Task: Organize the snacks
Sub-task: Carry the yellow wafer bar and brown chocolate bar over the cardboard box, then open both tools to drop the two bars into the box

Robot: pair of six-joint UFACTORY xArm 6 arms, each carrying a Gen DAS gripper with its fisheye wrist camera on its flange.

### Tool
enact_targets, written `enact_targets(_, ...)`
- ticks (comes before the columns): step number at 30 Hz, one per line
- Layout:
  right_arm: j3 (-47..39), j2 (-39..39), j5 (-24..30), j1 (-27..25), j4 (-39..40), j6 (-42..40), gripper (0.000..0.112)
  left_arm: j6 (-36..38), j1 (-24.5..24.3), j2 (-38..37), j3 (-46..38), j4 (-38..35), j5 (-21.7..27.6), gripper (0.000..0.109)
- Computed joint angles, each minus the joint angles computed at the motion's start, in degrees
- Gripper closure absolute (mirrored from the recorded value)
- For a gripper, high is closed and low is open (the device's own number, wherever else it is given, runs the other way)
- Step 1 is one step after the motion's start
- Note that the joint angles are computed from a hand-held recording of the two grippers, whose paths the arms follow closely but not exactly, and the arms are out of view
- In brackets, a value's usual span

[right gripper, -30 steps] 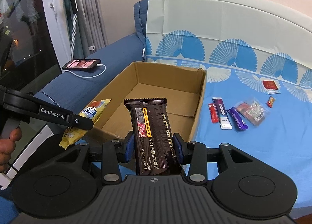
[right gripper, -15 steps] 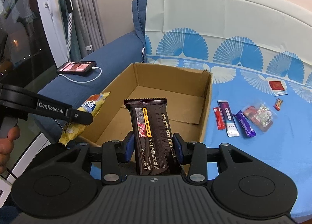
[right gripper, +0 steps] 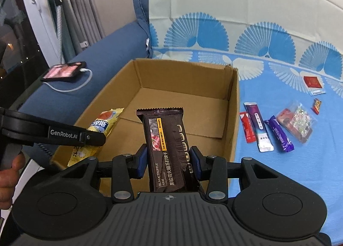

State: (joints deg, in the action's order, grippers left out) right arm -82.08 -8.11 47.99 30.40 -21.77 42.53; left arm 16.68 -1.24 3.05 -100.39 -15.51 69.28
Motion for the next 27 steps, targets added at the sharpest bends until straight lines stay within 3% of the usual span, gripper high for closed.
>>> enact_targets(12, -4.1, 7.2, 1.0, -3.1, 3.4, -3.2, 0.068, -2.0, -1.8, 8.7, -5.0, 4.8, -0.3, 0.093)
enact_targets(21, -4.2, 9.2, 1.5, -3.7, 4.2, -3.9, 0.068, -2.8, -2.5, 10.1, -3.9, 7.7, -0.4, 0.091)
enact_targets(22, -3.9, 9.1, 1.1, -3.8, 3.9, -3.5, 0.067, -2.9, -2.6, 10.1, -3.8, 8.2, -0.8, 0.088)
enact_targets(23, -3.7, 9.1, 0.8, -3.9, 3.6, -3.1, 0.065, -2.7, -2.6, 10.3, -3.9, 8.4, -0.6, 0.068)
enact_targets(25, -3.7, 9.0, 0.4, -4.0, 4.3, -3.7, 0.041, -0.6, -2.0, 10.1, -4.2, 5.4, 0.3, 0.036)
enact_targets(26, -3.6, 8.7, -0.2, -4.0, 5.2, -4.5, 0.036, 0.8, -1.6, 10.0, -4.9, 3.5, 2.2, 0.026)
enact_targets(27, -4.0, 8.6, 0.4, -3.7, 4.4, -4.0, 0.027, 0.6, -1.8, 9.1, -4.1, 4.0, 2.0, 0.023)
